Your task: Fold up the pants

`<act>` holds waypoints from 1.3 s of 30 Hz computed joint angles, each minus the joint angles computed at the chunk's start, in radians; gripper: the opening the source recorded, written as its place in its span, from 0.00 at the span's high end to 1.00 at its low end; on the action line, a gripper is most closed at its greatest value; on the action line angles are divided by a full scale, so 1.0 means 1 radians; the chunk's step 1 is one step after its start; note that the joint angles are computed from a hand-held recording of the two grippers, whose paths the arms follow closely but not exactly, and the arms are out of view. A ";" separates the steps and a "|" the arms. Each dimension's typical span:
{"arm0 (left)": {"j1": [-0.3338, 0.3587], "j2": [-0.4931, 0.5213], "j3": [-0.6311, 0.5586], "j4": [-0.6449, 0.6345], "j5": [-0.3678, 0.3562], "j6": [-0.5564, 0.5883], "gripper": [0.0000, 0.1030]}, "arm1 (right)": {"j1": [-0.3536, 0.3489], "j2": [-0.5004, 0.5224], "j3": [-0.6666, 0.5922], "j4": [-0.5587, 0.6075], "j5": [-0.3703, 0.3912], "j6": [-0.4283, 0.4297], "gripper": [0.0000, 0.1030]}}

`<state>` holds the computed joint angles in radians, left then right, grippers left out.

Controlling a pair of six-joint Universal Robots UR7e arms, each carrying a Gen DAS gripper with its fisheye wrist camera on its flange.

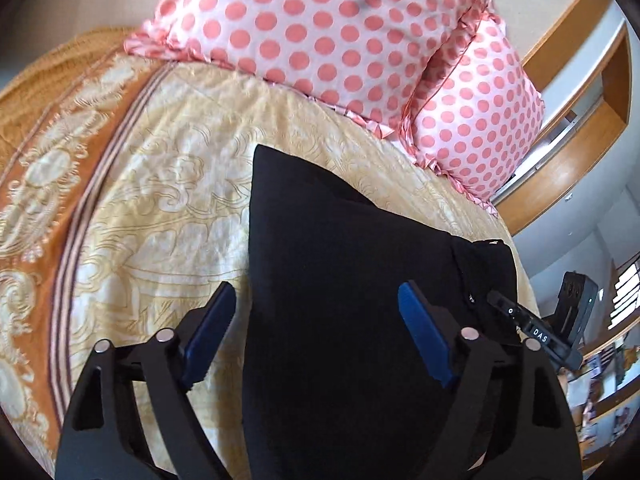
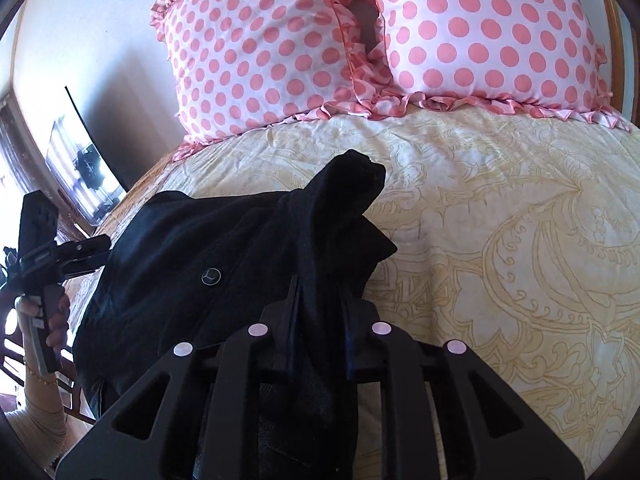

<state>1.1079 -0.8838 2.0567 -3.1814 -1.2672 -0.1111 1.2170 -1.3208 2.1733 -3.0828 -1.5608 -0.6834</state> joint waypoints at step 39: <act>-0.018 0.364 -0.583 0.204 0.402 0.144 0.67 | 0.158 0.362 -0.417 -0.103 -0.354 0.045 0.52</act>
<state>1.0900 -0.5201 1.4736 -2.9771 -0.8654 0.0324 1.3751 -0.9593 1.7560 -3.1859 -1.9146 -0.6388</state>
